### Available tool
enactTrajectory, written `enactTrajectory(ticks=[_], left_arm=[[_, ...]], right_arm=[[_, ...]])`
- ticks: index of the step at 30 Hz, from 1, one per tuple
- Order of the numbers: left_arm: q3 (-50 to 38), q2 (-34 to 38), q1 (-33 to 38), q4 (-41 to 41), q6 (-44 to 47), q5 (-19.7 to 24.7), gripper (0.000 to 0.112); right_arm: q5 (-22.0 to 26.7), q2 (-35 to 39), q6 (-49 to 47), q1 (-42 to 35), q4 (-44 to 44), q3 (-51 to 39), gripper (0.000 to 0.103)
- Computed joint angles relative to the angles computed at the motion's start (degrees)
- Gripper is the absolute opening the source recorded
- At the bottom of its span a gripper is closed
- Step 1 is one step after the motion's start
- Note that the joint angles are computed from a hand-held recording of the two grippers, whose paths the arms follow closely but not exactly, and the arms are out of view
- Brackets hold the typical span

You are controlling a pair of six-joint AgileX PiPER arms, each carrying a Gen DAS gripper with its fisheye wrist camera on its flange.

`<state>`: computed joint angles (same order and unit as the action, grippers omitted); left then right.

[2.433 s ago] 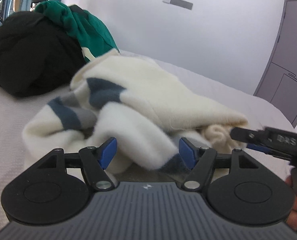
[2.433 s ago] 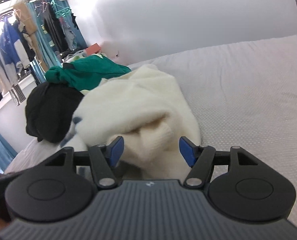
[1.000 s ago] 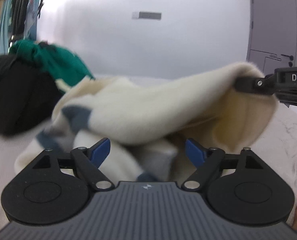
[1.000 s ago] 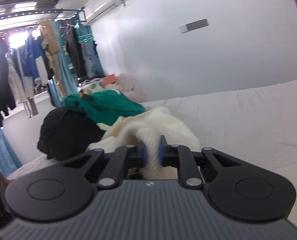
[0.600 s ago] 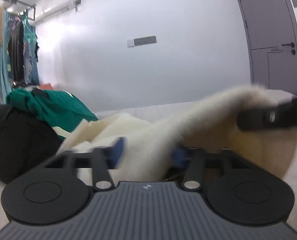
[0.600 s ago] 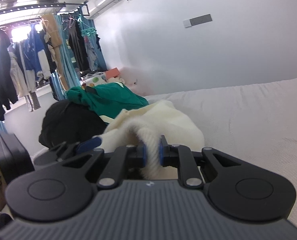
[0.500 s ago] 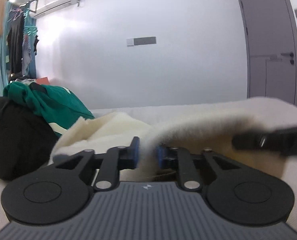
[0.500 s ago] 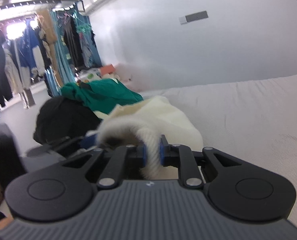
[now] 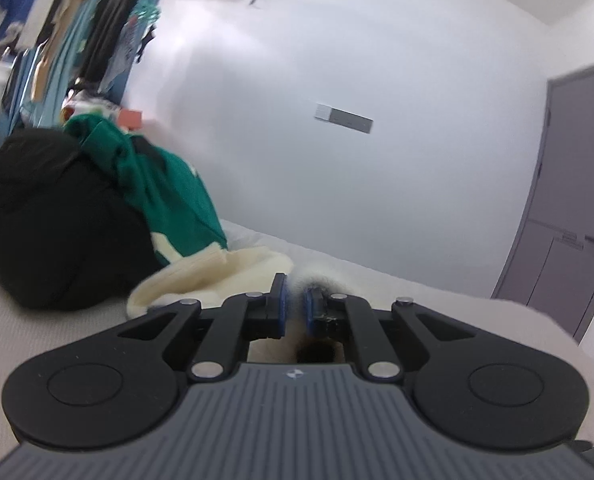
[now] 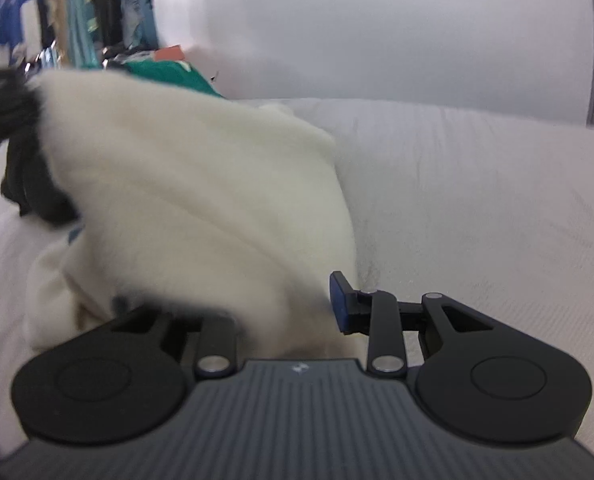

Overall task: Fold large clothes
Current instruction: 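Lift the sweater with both tools and shake it out above the bed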

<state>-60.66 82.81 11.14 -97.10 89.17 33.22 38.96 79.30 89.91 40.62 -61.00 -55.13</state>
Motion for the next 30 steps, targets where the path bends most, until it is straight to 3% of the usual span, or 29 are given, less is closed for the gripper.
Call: enactTrajectory(ticks=[3, 8, 14, 15, 17, 20, 23, 25, 27, 29, 30], left_arm=[[0.6, -1.1, 3.0, 1.5, -2.2, 2.8, 0.011], [3.2, -4.5, 8.0, 4.4, -6.3, 9.0, 0.01], [4.8, -5.8, 13.4, 7.7, -10.8, 14.8, 0.011], [4.8, -5.6, 13.3, 8.2, -10.7, 14.8, 0.011], [4.9, -5.3, 12.5, 8.8, -9.4, 13.0, 0.012], [2.8, -2.8, 9.5, 12.0, -12.1, 8.0, 0.012], [-1.6, 1.5, 7.9, 20.3, -21.4, 7.7, 0.013], [-4.1, 4.0, 6.9, 25.4, -26.9, 7.5, 0.013], [-5.5, 5.6, 6.7, 27.6, -28.8, 8.1, 0.014], [-5.6, 5.3, 6.6, 29.1, -29.7, 7.9, 0.022], [-5.5, 4.7, 6.6, 30.5, -30.1, 8.0, 0.031]], right_arm=[[3.0, 0.3, 0.7, 0.7, -0.1, -0.8, 0.041], [13.1, 0.0, 7.9, 4.7, -3.9, -1.0, 0.041], [28.4, -4.3, 21.7, 14.6, -19.3, 3.3, 0.041], [29.0, -5.5, 23.2, 16.0, -22.0, 4.4, 0.034], [26.1, -8.4, 24.0, 16.8, -25.4, 6.3, 0.018], [17.2, -11.7, 24.4, 13.7, -27.3, 8.3, 0.015], [6.5, -13.0, 19.8, 8.2, -24.2, 7.7, 0.014], [5.0, -12.7, 18.7, 7.6, -22.9, 7.1, 0.014], [0.2, -12.7, 17.7, 4.9, -21.5, 6.6, 0.014], [-4.1, -13.4, 17.5, 2.5, -20.3, 7.1, 0.014], [-6.0, -13.6, 16.7, 1.5, -19.4, 7.3, 0.014]])
